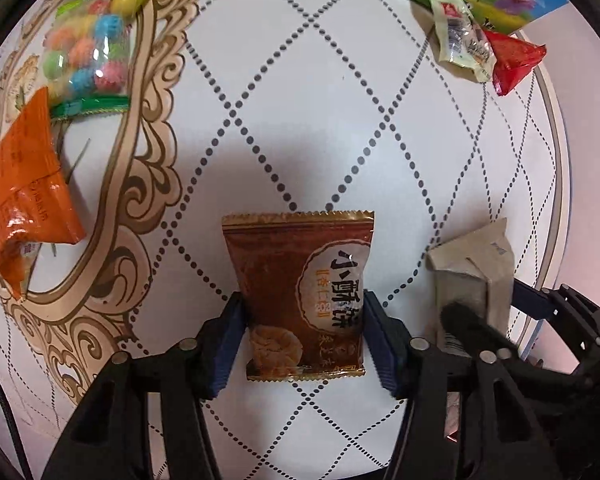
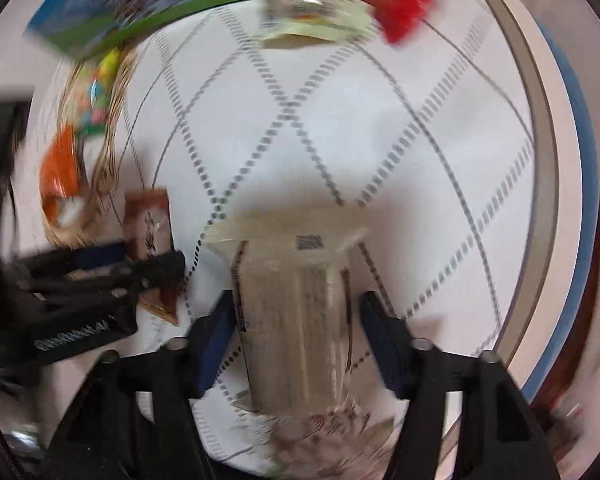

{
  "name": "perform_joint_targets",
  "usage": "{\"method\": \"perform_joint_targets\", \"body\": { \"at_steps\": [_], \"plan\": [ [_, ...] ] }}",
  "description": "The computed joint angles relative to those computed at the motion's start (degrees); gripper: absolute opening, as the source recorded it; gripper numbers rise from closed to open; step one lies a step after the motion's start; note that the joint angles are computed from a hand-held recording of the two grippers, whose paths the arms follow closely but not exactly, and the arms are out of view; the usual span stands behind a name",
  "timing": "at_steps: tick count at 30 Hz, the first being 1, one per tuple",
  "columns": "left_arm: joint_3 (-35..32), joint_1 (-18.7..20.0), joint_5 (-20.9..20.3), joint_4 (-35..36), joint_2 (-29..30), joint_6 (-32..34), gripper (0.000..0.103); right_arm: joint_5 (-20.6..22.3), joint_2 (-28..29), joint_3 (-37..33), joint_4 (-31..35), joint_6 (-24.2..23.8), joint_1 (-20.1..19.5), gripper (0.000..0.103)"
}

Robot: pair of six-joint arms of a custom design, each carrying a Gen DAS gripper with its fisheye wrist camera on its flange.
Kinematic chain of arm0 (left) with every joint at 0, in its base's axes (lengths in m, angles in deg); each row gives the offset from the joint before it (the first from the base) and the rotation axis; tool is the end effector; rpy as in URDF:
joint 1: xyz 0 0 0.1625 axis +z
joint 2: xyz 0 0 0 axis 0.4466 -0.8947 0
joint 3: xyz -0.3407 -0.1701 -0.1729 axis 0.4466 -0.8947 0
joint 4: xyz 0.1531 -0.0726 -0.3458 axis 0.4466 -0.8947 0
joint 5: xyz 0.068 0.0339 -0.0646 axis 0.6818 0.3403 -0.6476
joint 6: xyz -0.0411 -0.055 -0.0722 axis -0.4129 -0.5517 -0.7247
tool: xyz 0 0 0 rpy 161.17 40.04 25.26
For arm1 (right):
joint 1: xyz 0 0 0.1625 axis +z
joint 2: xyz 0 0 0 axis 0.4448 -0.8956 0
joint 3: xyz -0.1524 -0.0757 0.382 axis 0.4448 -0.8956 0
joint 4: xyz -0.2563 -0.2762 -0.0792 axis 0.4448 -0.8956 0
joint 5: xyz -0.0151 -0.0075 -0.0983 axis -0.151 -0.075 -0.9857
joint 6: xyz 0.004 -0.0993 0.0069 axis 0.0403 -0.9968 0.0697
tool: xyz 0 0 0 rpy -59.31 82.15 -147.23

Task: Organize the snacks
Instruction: 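Carry both packs over the box and open both tools to drop them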

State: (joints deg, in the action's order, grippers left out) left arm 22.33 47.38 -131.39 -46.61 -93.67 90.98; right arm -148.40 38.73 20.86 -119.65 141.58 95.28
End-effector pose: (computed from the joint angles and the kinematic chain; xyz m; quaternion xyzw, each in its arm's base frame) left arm 0.0373 -0.5346 0.2273 0.1980 0.9277 0.1483 0.2795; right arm 0.3534 -0.4245 -0.1019 -0.1291 -0.9340 0.0716 0.3254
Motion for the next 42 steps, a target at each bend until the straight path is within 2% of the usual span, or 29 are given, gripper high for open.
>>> {"method": "perform_joint_targets", "body": {
  "at_steps": [3, 8, 11, 13, 18, 21, 25, 28, 33, 37, 38, 42],
  "plan": [
    [0.0, -1.49, -0.77, 0.83, -1.66, -1.1, 0.054, -0.22, 0.24, -0.86, 0.69, 0.88, 0.65, 0.057],
    [-2.33, -2.86, -2.75, 2.01, -3.34, -1.33, 0.054, 3.21, -3.41, 4.34, -8.16, 2.47, -0.11, 0.056],
    [-5.49, -3.8, -4.76, 2.93, -3.86, -0.78, 0.054, 3.5, -6.16, 5.17, -10.88, 1.79, 0.62, 0.054],
    [-7.86, -4.46, -5.79, 3.35, -3.83, -0.05, 0.054, 2.84, -7.2, 4.3, -11.74, 0.21, 1.25, 0.053],
    [-18.65, -5.57, -6.33, 3.74, 1.06, 1.99, 0.054, 0.54, -6.36, -3.23, -11.89, -5.44, 2.19, 0.052],
    [-23.33, -6.17, -5.71, 3.46, 2.62, 3.61, 0.054, 0.05, -5.96, -7.65, -12.38, -10.19, 1.72, 0.052],
    [-28.44, -6.14, -4.63, 3.02, 4.77, 5.14, 0.054, -0.82, -5.42, -12.24, -11.68, -13.95, 1.76, 0.051],
    [-30.01, -6.04, -4.78, 2.92, 5.13, 5.85, 0.054, 0.13, -6.37, -13.73, -10.58, -15.99, 1.52, 0.051],
    [-36.59, -6.62, -3.8, 4.19, 9.18, 6.81, 0.054, 1.13, -5.22, -20.5, -6.14, -20.19, 0.41, 0.051],
    [-43.81, -7.36, 0.37, 5.94, 14.96, 9.52, 0.054, 1.48, -2.71, -29.66, 1.02, -23.05, -1.1, 0.051],
    [-46.01, -7.44, 2.04, 7.15, 16.8, 10.18, 0.054, 1.76, -1.18, -33.65, 4.9, -23.96, -1.9, 0.051],
    [-54.29, -6.83, 6.6, 12.67, 23.19, 10.57, 0.054, 1.97, 3.51, -43.61, 13.62, -24.37, -4.14, 0.052]
  ]
}}
